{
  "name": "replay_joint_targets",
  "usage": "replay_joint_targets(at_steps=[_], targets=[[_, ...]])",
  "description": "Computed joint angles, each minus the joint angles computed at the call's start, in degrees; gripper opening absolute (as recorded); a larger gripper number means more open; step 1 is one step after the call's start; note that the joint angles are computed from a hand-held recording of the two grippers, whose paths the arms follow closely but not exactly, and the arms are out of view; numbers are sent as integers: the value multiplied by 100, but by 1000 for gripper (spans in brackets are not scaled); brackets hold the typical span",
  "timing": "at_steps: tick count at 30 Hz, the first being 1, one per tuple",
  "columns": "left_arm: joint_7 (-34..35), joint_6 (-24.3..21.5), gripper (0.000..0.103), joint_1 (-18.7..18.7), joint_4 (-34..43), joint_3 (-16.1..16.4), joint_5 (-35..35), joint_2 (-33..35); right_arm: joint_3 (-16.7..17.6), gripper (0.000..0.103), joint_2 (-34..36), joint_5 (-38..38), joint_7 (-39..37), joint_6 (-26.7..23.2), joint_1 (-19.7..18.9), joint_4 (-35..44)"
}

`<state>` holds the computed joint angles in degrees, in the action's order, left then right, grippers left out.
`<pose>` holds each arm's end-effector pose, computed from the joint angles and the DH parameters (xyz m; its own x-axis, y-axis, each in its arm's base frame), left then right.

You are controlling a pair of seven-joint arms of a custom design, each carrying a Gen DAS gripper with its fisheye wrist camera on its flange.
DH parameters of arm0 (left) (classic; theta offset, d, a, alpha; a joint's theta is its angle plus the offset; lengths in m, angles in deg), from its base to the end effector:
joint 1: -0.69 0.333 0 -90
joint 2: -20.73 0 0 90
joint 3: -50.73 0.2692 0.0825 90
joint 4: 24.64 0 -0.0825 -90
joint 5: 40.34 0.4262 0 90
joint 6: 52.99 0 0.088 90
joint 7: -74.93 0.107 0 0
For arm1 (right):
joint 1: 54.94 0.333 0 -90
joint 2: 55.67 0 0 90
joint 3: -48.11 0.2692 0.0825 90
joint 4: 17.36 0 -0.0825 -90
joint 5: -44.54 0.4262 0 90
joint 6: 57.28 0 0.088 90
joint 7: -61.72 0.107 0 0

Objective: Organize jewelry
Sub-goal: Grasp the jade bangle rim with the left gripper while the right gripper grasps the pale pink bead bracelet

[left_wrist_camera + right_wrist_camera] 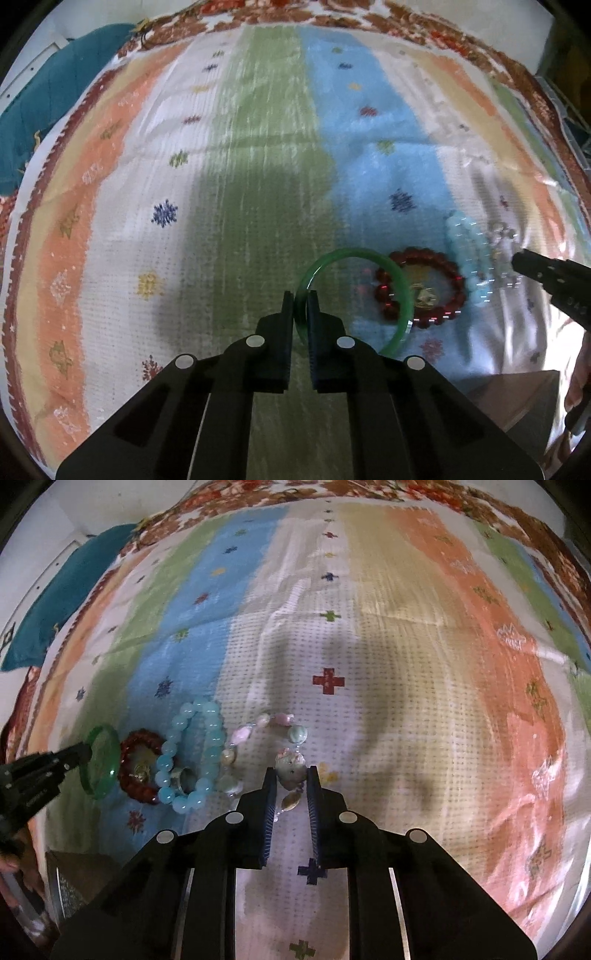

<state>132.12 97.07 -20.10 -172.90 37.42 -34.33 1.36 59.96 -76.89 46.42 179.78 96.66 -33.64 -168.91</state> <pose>0.4100 -0.2734 0.3385 -0.1151 -0.9919 0.0535 -0.9241 0.0872 -0.3720 0.4070 0.2569 0.3347 0.0907 -0.9857 -0.1419 -0.9279 -0.0318 -0.3715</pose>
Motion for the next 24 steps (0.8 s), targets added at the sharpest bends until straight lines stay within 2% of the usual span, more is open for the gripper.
replay_joint_targets(at_steps=[5, 13, 17, 24], targets=[[7, 78, 8, -137, -236, 20, -97, -462, -50, 17, -404, 139, -122, 30, 104, -221], [151, 185, 8, -360, -393, 154, -351, -838, -27, 17, -918, 395, -379, 121, 278, -442], [-59, 202, 8, -313, -522, 24, -208, -1152, 104, 17, -1101, 373, -382, 122, 283, -478], [-57, 226, 8, -557, -707, 146, -315, -1594, 241, 17, -1614, 330, -319, 69, 358, -654]])
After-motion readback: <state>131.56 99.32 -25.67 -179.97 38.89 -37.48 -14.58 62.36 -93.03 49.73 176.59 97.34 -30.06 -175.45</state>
